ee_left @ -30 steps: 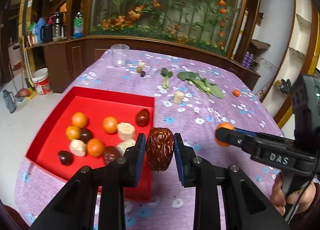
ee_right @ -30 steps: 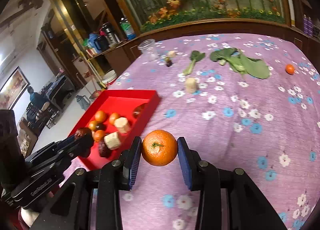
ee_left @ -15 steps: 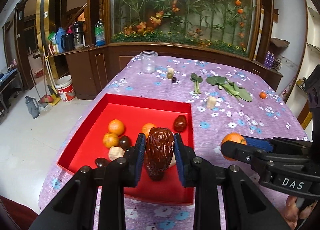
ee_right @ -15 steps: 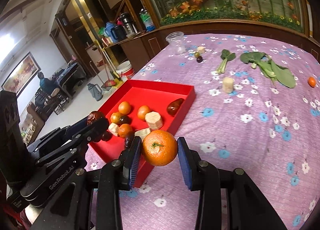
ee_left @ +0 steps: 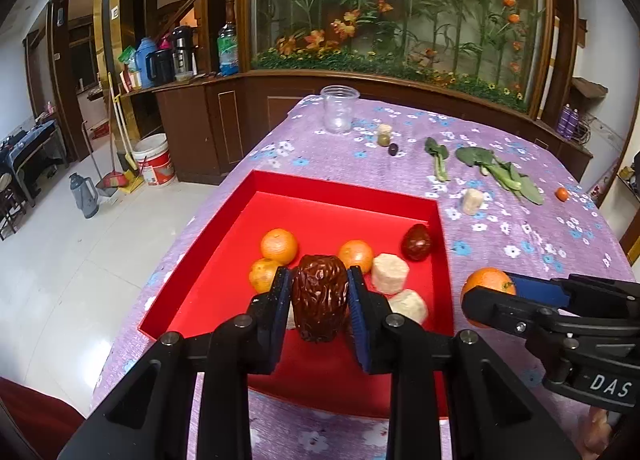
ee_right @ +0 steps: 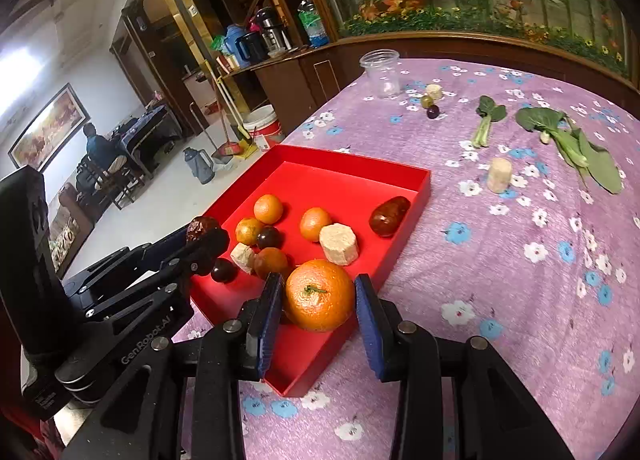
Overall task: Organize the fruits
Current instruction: 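Carry the date and mandarin over the red tray and lower both grippers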
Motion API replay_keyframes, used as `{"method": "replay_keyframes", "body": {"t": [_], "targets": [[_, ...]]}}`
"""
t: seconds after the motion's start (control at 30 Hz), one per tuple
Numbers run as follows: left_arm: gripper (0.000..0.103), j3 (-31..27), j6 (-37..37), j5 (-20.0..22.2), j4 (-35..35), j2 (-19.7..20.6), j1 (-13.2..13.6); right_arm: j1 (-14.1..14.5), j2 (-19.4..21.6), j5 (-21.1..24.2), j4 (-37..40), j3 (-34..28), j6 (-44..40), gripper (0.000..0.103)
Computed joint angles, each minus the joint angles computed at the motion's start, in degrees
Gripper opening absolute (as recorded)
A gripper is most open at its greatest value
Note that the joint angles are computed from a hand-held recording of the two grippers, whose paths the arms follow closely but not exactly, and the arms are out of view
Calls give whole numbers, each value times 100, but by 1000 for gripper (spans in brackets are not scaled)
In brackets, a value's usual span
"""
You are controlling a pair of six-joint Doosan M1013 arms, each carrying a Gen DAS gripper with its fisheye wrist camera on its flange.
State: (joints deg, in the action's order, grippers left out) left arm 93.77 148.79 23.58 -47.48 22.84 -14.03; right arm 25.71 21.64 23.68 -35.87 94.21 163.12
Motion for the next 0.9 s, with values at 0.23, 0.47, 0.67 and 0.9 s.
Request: {"method": "replay_keyframes", "body": {"t": [0.23, 0.47, 0.67, 0.9], "targets": [[27, -194, -552, -76, 479, 167, 36, -43, 147, 78, 259, -219, -455, 40], [27, -401, -1081, -132, 999, 333, 30, -133, 342, 216, 499, -527, -906, 40], [27, -594, -1554, -108, 1440, 491, 21, -219, 529, 340, 678, -792, -1249, 40], [27, -769, -1842, 27, 1636, 623, 38, -321, 730, 460, 969, -1022, -1571, 40]]}}
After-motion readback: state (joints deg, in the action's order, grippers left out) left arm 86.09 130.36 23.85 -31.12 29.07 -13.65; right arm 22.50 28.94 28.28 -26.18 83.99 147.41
